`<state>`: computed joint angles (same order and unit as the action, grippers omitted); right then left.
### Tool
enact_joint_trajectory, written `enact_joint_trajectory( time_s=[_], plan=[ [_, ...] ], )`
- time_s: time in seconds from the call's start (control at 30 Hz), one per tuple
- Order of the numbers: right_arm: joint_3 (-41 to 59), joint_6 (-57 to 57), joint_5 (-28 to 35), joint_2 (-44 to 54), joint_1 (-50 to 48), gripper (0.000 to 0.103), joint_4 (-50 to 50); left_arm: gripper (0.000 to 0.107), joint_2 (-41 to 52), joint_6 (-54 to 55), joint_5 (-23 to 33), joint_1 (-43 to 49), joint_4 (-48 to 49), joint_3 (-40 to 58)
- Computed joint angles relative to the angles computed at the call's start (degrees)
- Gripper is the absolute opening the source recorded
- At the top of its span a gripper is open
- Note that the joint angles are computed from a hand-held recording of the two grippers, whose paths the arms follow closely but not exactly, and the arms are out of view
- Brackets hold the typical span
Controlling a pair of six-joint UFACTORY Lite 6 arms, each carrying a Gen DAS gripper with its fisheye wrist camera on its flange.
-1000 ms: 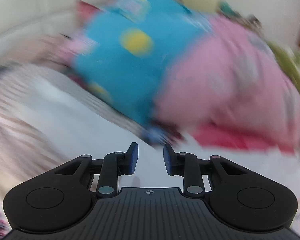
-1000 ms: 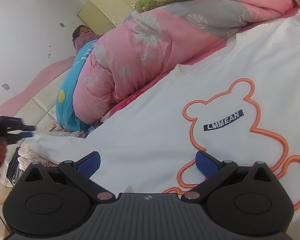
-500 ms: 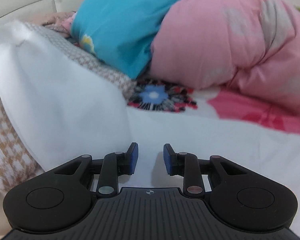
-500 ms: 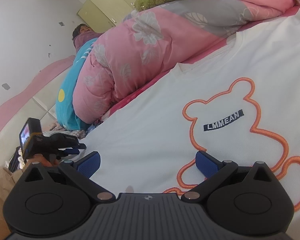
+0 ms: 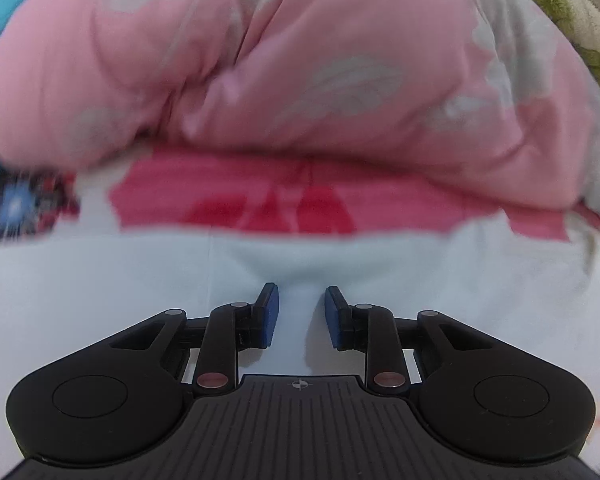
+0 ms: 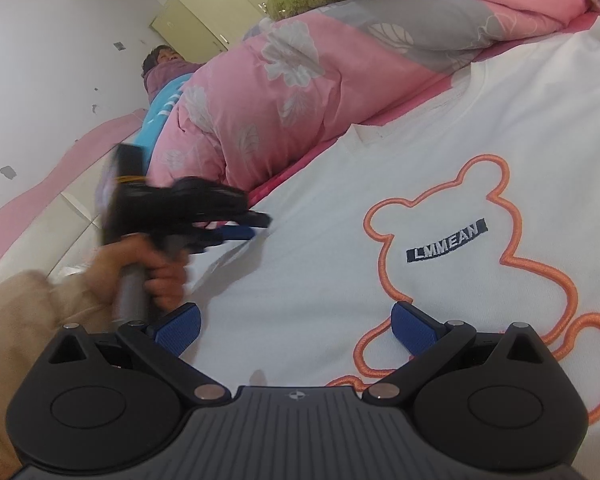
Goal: Fold clothes
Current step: 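Open the left gripper to release the sleeve and withdraw it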
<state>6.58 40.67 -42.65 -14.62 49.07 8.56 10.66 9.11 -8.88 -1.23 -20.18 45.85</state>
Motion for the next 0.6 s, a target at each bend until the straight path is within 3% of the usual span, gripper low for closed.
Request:
enact_joint_trajectory(
  time_s=[0.17, 0.23, 0.33, 0.47, 0.53, 0.6],
  plan=[
    [0.5, 0.9, 0.6, 0.1, -0.8, 0.103, -1.1, 0.027, 6.5, 21.5, -9.0, -4.4, -22.6, 4.1],
    [0.5, 1.3, 0.6, 0.1, -1.1, 0.103, -1.5, 0.027, 6.3, 23.6, -12.0, -5.7, -26.1, 3.7],
    [0.5, 1.9, 0.3, 0.2, -1.5, 0.103, -2.1, 0.025, 1.8, 14.1, -13.0, -4.4, -22.6, 0.8],
    [0.2, 2.1, -0.3, 0.4, -1.7, 0.103, -2.4, 0.025, -8.9, 0.8, -9.1, -3.9, -4.3, -6.1],
    [0.6, 1.5, -0.1, 0.7, -1.3, 0.103, -1.7, 0.025, -9.6, -1.1, -6.0, -5.1, 1.0, -6.2],
    [0.6, 1.5, -0.1, 0.8, -1.4, 0.103, -1.7, 0.026, -5.2, 1.6, -5.4, -7.4, -2.0, -3.6]
  ],
)
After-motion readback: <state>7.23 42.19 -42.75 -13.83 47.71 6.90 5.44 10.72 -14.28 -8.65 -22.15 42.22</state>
